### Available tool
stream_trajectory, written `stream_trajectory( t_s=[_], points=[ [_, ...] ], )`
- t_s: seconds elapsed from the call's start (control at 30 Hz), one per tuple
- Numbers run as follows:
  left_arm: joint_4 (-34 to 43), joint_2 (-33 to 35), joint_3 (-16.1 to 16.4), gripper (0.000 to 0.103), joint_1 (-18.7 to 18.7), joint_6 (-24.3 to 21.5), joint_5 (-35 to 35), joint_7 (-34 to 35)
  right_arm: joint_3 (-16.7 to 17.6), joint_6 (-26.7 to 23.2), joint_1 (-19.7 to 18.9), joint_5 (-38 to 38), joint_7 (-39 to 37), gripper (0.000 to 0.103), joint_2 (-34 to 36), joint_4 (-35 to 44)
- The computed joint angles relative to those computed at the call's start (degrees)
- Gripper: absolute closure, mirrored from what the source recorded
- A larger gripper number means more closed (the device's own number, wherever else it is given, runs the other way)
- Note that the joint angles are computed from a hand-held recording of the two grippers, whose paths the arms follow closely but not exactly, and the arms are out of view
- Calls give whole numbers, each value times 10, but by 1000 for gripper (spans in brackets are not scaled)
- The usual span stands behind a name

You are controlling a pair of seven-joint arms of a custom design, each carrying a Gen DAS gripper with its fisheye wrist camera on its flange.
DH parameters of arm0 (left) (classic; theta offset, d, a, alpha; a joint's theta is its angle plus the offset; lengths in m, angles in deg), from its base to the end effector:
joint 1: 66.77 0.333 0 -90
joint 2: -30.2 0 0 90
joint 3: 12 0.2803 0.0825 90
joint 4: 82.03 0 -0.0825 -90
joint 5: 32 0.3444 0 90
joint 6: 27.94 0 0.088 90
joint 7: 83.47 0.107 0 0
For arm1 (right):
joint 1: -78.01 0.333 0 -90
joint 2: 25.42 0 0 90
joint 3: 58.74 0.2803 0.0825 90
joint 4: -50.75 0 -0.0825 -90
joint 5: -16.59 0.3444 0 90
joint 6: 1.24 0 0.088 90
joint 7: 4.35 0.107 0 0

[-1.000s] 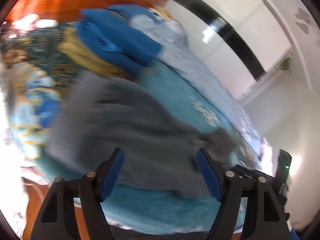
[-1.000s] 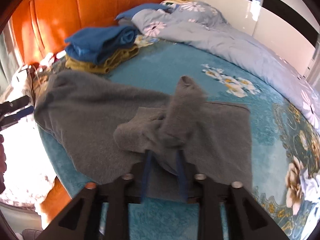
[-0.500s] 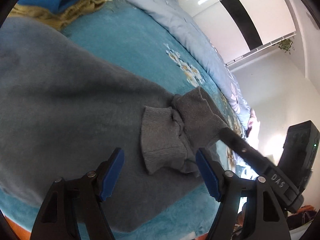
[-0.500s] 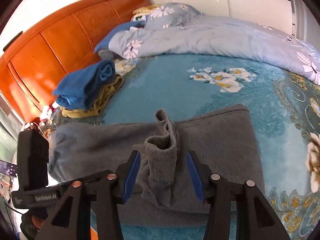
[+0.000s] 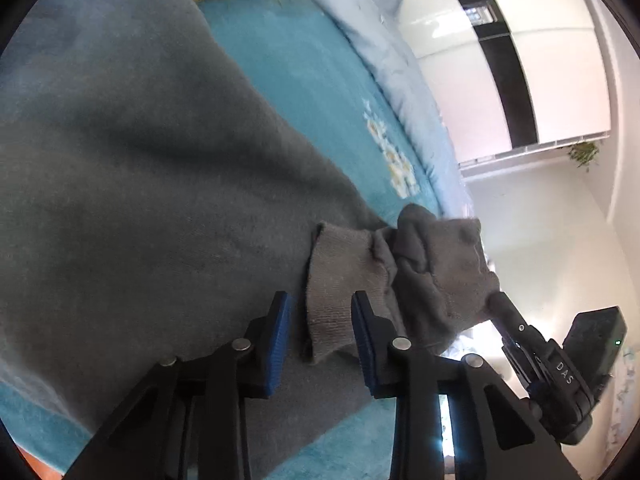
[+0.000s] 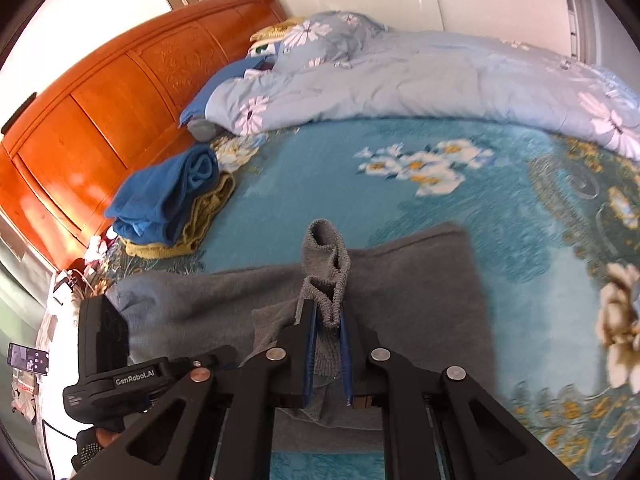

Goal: Fold clothes

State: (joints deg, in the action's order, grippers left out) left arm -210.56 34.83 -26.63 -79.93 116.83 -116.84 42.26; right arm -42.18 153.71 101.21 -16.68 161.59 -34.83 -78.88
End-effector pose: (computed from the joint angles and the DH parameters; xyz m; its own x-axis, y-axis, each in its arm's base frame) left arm 0.4596 -0.2302 0.3376 -0.0034 -0.5992 0.8006 -0.9745 -0.1776 -0.1370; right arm 0.3740 0.3419 0.4739 -0.0637 -0.9589 -0.2763 -0.7717 0.2229 -0.5956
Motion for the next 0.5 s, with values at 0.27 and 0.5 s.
stream_trajectory(
  t_s=[0.27, 0.5],
  points=[
    [15, 33, -1, 54, 14, -49, -21, -31, 7, -24, -3, 2, -15, 92, -21, 2],
    [25, 38, -6, 94, 15, -72, -65, 24, 11, -21, -10, 15, -11, 92, -39, -21]
  ],
)
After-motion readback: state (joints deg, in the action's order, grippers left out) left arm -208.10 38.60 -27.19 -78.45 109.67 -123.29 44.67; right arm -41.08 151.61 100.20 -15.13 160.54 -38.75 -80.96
